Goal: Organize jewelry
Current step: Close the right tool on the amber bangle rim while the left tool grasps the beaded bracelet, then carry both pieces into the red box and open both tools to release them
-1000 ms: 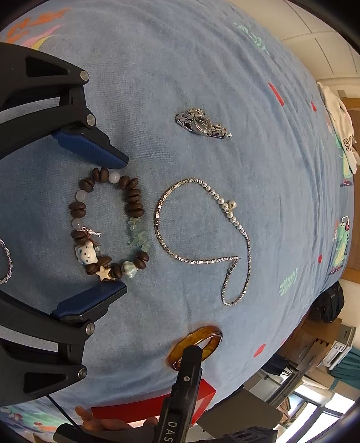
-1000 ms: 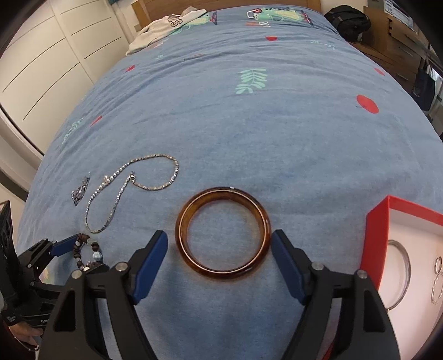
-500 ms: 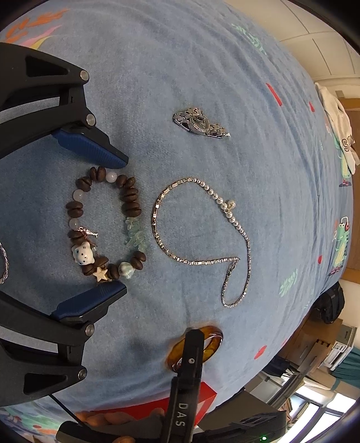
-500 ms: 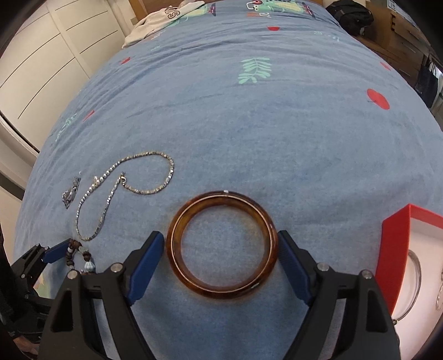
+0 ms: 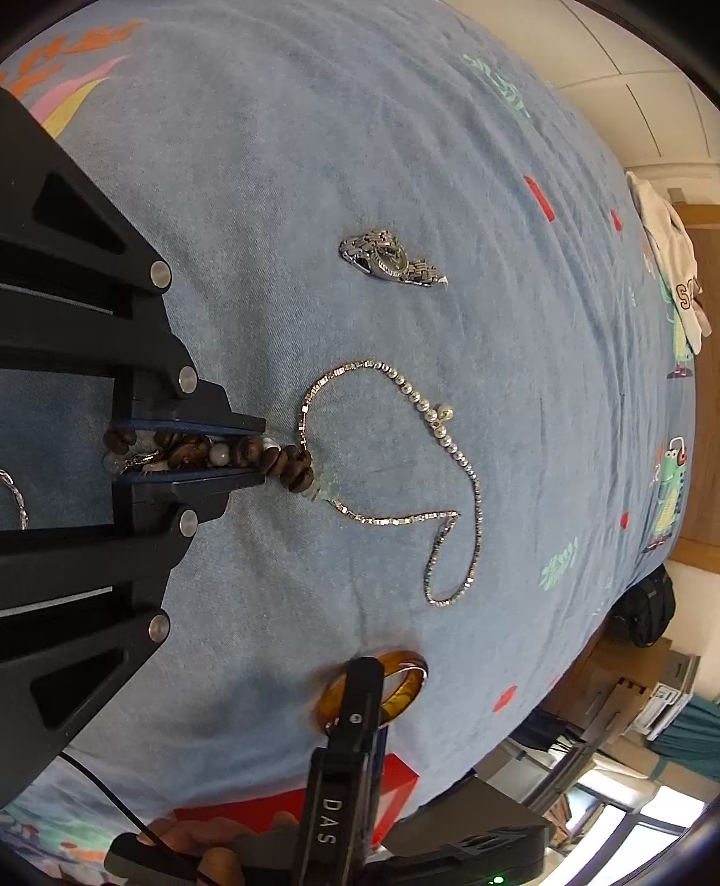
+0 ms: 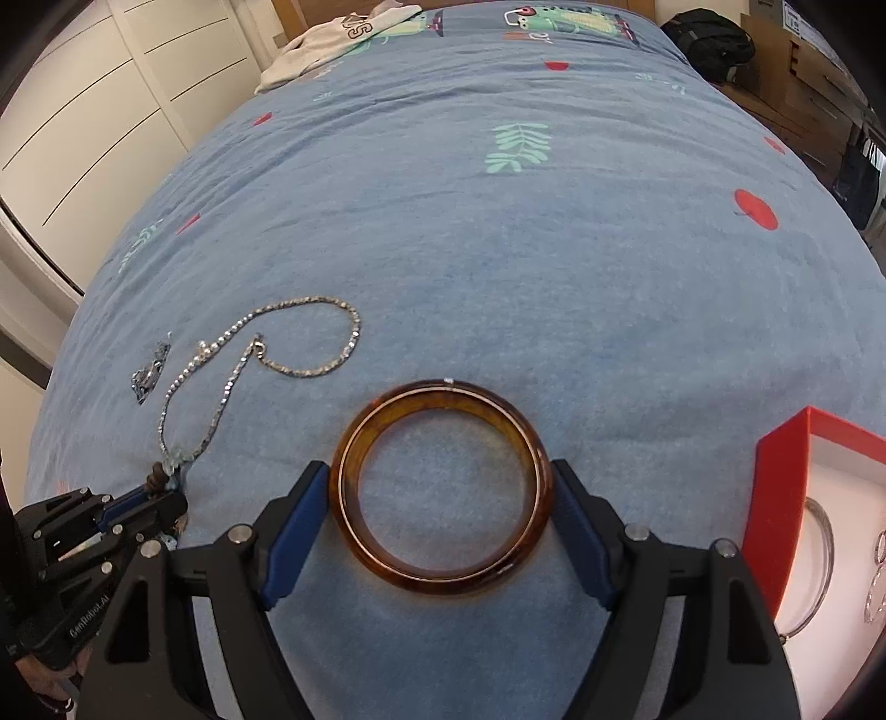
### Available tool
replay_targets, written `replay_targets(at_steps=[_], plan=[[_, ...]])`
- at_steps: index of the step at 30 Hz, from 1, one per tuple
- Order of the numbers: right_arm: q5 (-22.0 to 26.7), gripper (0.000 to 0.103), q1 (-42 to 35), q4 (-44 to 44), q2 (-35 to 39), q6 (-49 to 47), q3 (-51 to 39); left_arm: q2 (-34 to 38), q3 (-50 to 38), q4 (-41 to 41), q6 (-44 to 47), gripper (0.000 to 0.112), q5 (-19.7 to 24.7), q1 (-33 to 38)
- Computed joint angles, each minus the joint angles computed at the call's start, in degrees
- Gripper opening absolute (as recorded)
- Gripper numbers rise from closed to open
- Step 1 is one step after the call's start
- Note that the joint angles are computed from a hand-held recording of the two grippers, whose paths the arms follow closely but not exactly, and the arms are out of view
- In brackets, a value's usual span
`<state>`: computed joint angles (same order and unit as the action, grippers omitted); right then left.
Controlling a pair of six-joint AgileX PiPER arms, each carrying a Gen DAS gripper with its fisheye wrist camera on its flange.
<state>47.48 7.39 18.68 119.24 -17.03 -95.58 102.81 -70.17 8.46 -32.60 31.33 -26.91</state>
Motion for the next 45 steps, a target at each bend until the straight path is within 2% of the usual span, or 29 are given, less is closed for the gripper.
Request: replay_targets(at_steps=[8, 15, 21, 28, 34, 38, 45], plan=[[-1.59, 0.077, -0.60, 3.76, -5.46, -2.41, 4.32, -4.86, 2.33, 2.08, -2.36, 0.010, 0.87, -0.40], [-0.77, 0.077, -2.60, 5.74, -12.62, -4.29, 7.50, -8.03, -0.63, 4.93, -4.29, 0.010, 5.93, -2.57], [0.98, 0.077, -8.49, 5.28, -18.88, -6.58, 10.81, -7.80, -6.09, 4.55, -4.21, 0.010, 9.45, -6.13], [1.96, 0.077, -19.66, 4.02, -23.41, -11.47, 14.85, -4.41, -14.22, 3.67, -4.49, 0.010, 11.87, -11.11], [-2.24, 0.077, -28.38, 4.47, -23.37, -14.98, 19.17, 0.65, -20.82, 1.60, -2.58, 0.010, 13.18, -13.73], [-3.83, 0.077, -30.70, 4.75, -19.90, -15.20, 19.13, 4.06, -25.38, 0.12, -0.54, 0.010, 14.80, -14.56], [-5.48, 0.077, -32.15, 5.69, -15.71, -14.96, 18.04, 12.28, -38.57, -3.25, 3.76, 0.010, 18.80, -16.61]])
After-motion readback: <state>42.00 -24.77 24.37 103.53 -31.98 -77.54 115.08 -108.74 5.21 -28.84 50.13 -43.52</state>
